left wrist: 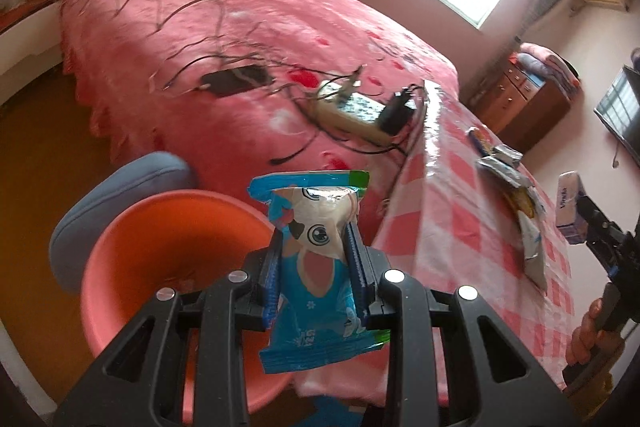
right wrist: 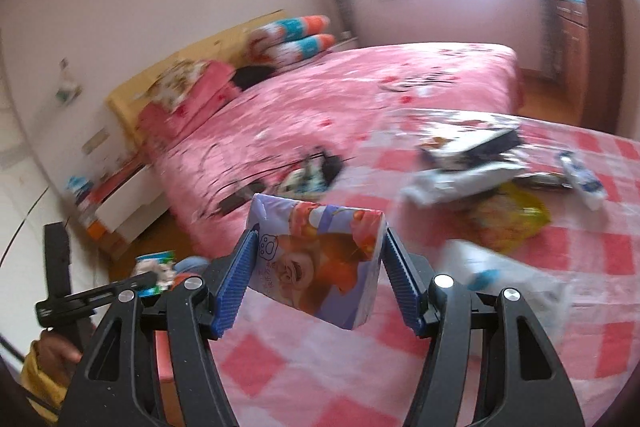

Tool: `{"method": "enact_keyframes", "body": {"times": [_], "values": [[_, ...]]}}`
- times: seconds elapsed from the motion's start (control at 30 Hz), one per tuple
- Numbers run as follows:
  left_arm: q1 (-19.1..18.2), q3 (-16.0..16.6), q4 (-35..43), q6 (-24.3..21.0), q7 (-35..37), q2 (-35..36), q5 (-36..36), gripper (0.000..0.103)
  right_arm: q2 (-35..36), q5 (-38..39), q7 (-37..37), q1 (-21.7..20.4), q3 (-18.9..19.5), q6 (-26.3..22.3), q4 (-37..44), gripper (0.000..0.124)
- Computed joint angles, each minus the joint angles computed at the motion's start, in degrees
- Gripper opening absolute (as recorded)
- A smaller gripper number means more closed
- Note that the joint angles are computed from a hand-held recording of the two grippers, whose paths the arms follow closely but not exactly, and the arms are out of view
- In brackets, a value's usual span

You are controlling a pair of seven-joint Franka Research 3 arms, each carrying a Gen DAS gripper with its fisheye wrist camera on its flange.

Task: Collect trash
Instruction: 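Carry both items to the orange bucket and release them inside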

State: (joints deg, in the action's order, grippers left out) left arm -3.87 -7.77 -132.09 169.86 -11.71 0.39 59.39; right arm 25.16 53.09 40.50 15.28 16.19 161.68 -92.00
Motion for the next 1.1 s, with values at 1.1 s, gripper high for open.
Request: {"method": "enact_keyframes", "body": {"times": [1.1], "values": [[3.19,-1.11,-8.77,-6.30,-10.19,-4.20,8.98,0.070,6.93,-15.92,10.02,9.73,0.71,-7.51,4.45,0.088]]}}
